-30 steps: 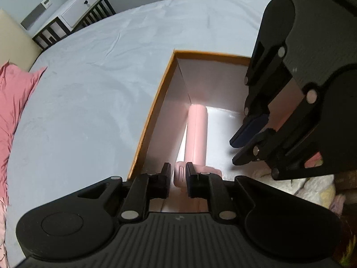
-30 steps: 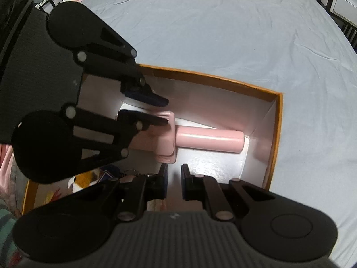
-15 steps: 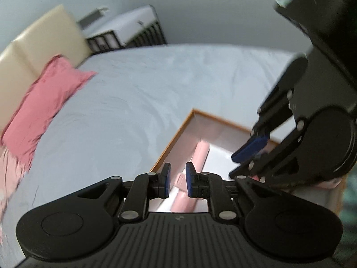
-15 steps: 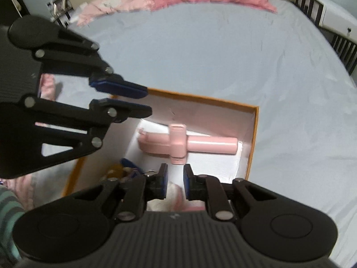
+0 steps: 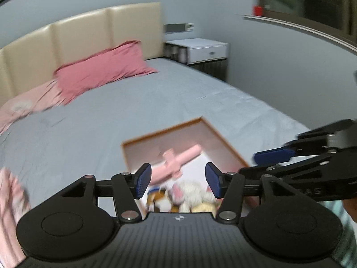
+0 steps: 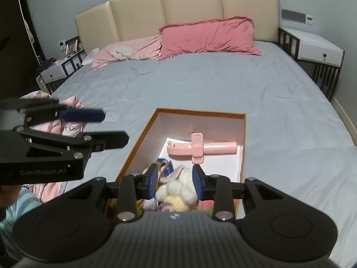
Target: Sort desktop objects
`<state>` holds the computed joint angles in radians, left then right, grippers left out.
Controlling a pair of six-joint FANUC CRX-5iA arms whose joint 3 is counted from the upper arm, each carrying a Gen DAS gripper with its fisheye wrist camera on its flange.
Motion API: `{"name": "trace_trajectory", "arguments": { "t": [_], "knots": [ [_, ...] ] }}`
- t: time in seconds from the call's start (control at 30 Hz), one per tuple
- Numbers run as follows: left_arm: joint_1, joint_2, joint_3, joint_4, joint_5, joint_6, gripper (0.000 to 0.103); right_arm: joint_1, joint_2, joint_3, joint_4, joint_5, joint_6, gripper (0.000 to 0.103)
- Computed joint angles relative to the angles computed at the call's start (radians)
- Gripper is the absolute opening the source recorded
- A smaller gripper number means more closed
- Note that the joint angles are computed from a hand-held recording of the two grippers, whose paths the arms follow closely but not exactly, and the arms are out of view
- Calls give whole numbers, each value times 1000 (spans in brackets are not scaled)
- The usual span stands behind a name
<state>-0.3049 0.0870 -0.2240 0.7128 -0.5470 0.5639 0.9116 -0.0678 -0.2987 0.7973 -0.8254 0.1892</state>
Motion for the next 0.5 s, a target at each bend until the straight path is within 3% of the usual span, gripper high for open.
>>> {"name": "trace_trajectory", "arguments": {
  "t": [0.13,0.23,0.5],
  "knots": [
    [-8,-52,-77,-116,81,215,69,55,-26,-103,101,-21,-169,37],
    [-5,-73,-115,-153,94,304,69,75,-32,-167,148,-15,-268,37],
    [-21,-66,-175,-156,137,403,70,89,-8,-254,264,-27,-392,42]
  ]
}}
